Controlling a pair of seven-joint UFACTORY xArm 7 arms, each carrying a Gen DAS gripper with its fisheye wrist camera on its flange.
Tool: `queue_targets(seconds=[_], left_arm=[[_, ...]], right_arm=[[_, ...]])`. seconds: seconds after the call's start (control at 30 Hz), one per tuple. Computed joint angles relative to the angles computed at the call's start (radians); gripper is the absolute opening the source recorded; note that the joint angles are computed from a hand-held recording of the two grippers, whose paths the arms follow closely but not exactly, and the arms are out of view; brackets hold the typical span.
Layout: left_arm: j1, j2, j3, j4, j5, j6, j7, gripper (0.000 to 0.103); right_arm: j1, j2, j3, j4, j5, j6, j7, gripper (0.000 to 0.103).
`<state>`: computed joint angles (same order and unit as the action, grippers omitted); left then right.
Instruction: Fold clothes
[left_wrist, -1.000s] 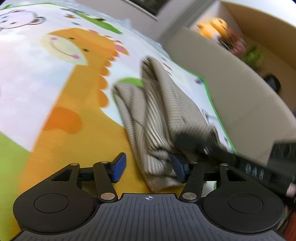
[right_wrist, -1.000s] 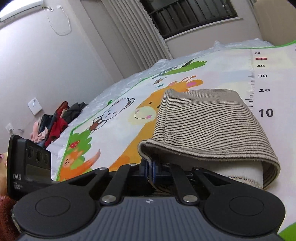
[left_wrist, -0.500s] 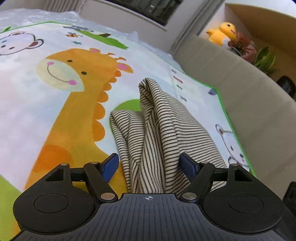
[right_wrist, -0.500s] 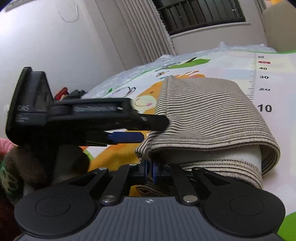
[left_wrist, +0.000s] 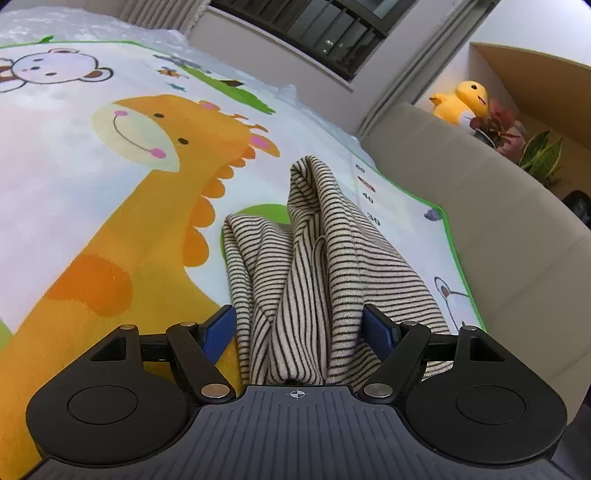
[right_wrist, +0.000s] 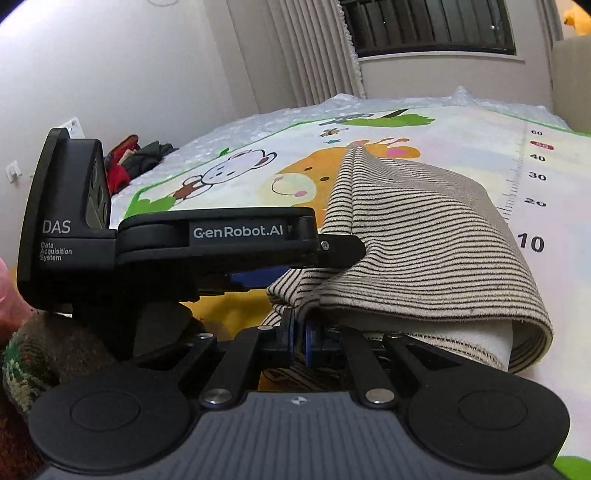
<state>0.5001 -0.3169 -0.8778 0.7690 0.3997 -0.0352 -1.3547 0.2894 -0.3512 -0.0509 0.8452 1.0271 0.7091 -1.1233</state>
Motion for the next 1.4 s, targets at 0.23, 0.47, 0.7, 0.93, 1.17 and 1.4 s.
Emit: queue_targets(seconds=[0.23,0.47,0.7,0.93,1.17,1.4], left_arm=[[-0.019,-0.013,0.015,-0.024,-0.022,-0.019,0.029,0.082],[-0.168,0.011,0.158,-0.007,-0.019,0.045,0.110,0.084],[-0.222,0.022,0.205,0.022,0.075,0.111,0.059,0.086],[-0.292,0.043,0.273,0.019,0.147,0.113,0.004,0.092],[-0.341,0.054,0.322,0.028,0.239,0.124,-0.084,0.092],[-0.381,0.056,0.361,0.030,0.304,0.134,-0.147,0.092]], right_arm=[[0.003,-0.015,0.003,-0.012,-0.019,-0.016,0.023,0.005],[0.000,-0.080,-0.045,-0.010,-0.017,-0.014,-0.036,0.039],[0.006,-0.046,-0.068,-0.010,0.113,-0.271,-0.113,0.069],[-0.040,0.105,-0.122,0.004,0.285,-0.202,-0.116,0.092],[-0.120,0.117,-0.059,0.008,0.338,-0.152,-0.121,0.094],[-0.171,0.116,-0.027,0.001,0.364,-0.124,-0.142,0.094]])
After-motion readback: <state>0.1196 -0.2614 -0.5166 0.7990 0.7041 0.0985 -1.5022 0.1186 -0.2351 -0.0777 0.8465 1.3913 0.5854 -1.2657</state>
